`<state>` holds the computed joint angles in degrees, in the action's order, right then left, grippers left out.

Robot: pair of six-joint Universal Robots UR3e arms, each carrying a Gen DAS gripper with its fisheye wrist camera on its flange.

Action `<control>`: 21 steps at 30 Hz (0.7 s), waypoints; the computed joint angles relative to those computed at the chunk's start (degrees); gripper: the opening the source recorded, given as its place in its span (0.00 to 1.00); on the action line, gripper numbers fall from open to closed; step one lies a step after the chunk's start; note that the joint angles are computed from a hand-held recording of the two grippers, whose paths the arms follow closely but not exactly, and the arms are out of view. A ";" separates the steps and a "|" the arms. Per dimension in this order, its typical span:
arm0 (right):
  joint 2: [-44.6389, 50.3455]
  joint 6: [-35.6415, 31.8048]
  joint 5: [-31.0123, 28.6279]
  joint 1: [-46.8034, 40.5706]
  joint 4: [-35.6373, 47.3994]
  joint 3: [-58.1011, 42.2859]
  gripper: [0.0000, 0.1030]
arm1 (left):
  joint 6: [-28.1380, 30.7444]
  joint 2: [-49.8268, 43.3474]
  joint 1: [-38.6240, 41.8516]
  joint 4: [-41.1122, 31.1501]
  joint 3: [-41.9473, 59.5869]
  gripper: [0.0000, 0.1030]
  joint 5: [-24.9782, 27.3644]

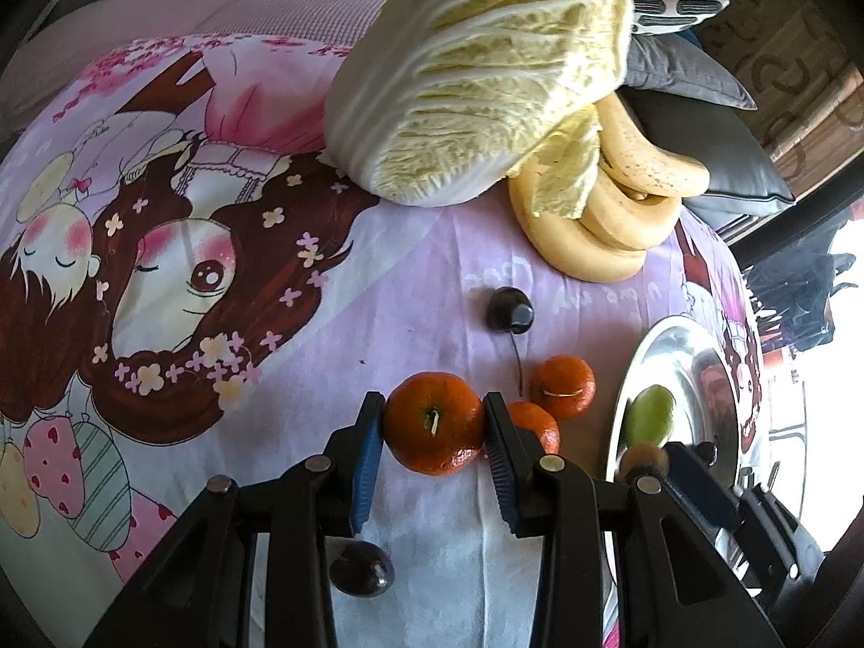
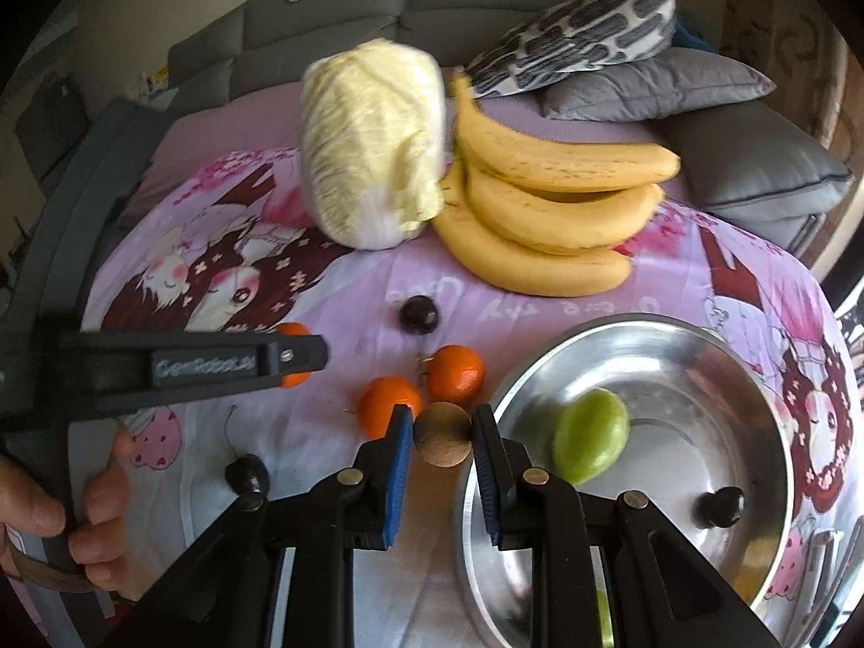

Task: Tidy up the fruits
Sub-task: 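Carry the tangerine with the left tool while the right tool carries the brown fruit over the bowl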

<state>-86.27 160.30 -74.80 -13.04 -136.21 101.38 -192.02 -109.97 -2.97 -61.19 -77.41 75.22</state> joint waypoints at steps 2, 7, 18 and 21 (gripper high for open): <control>-0.42 0.33 0.38 -1.52 0.11 0.12 0.24 | -0.40 -0.44 -1.27 0.42 0.78 0.37 0.92; -1.54 1.22 0.72 -5.84 0.03 0.37 0.24 | 0.37 -1.98 -5.11 1.27 3.34 0.37 1.06; -3.11 2.53 0.57 -14.57 0.30 0.69 0.24 | 2.58 -8.61 -14.03 -0.30 11.66 0.37 1.55; -3.17 2.85 0.09 -16.44 0.10 0.87 0.24 | 3.45 -9.91 -15.19 -1.18 13.53 0.37 1.76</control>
